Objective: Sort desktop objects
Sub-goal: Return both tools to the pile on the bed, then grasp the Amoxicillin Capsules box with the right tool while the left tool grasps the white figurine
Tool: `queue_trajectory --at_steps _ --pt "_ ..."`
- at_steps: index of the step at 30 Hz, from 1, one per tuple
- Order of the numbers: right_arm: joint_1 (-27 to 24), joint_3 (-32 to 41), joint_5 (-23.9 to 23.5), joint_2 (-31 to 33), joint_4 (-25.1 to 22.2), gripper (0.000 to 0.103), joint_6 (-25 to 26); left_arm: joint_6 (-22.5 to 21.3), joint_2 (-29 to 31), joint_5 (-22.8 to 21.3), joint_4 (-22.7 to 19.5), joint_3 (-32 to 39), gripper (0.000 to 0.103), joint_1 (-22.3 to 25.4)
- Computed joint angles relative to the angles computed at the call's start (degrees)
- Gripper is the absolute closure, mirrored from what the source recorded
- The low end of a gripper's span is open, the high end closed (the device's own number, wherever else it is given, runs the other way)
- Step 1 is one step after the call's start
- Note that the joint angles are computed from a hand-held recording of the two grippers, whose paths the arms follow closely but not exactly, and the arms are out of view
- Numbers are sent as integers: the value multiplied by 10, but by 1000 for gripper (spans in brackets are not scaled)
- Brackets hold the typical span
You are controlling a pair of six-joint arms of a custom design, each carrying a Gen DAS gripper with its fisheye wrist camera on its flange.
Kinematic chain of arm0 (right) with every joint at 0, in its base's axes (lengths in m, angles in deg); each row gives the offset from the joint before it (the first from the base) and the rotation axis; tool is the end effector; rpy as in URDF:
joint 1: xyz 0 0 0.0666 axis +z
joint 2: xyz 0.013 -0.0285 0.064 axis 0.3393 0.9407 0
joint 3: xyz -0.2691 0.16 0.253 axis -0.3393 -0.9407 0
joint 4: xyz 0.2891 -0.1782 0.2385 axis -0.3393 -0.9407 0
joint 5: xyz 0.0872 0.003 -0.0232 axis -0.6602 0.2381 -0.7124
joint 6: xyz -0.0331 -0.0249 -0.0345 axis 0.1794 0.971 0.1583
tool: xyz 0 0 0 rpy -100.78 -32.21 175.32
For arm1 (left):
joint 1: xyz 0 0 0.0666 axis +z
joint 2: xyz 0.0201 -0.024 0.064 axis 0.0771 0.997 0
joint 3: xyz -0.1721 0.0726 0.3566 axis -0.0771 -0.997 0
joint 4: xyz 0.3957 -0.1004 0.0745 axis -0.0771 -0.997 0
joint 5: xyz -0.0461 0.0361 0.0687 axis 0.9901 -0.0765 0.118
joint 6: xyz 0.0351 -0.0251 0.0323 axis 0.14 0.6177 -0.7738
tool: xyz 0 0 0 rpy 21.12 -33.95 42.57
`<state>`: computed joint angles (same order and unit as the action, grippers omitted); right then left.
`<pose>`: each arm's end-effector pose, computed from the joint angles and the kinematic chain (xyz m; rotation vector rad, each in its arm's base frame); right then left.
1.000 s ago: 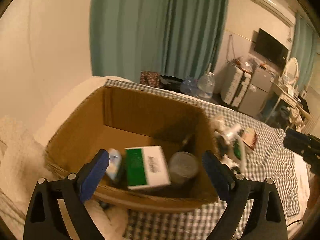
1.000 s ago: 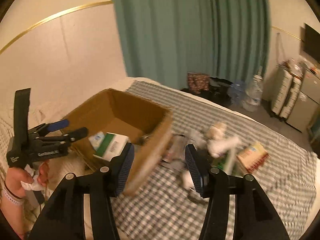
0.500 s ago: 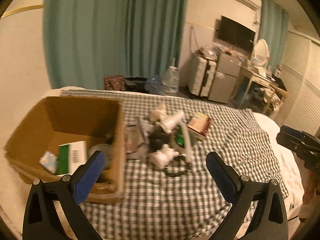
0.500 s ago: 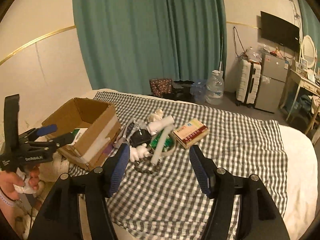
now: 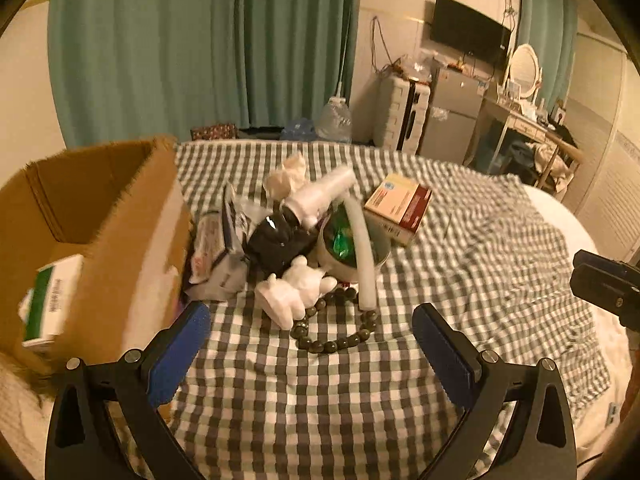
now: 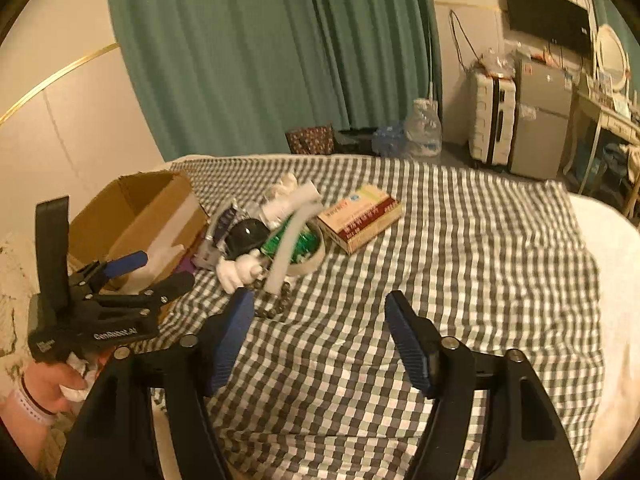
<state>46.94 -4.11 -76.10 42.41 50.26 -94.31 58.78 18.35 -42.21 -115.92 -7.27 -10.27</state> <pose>0.4011 0.2044 0.3759 -0.2265 2.3000 0.3676 0.4246 -0.1096 0.3408 0.1152 2.3507 -0.1216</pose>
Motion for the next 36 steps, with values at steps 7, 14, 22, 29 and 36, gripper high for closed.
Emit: queue_trajectory --at_steps 7,14,22,29,36 --pt "-22 2 -30 58 24 34 -4 18 65 -5 17 21 0 11" --pt "-45 21 -60 112 35 34 11 0 107 -34 51 20 0 12" --pt "-56 91 -57 194 37 34 34 7 140 -25 64 32 0 23" --pt "-54 154 -55 250 43 33 -30 10 149 9 56 38 27 32" --pt "-29 232 10 310 21 28 -101 5 138 15 66 24 39 36"
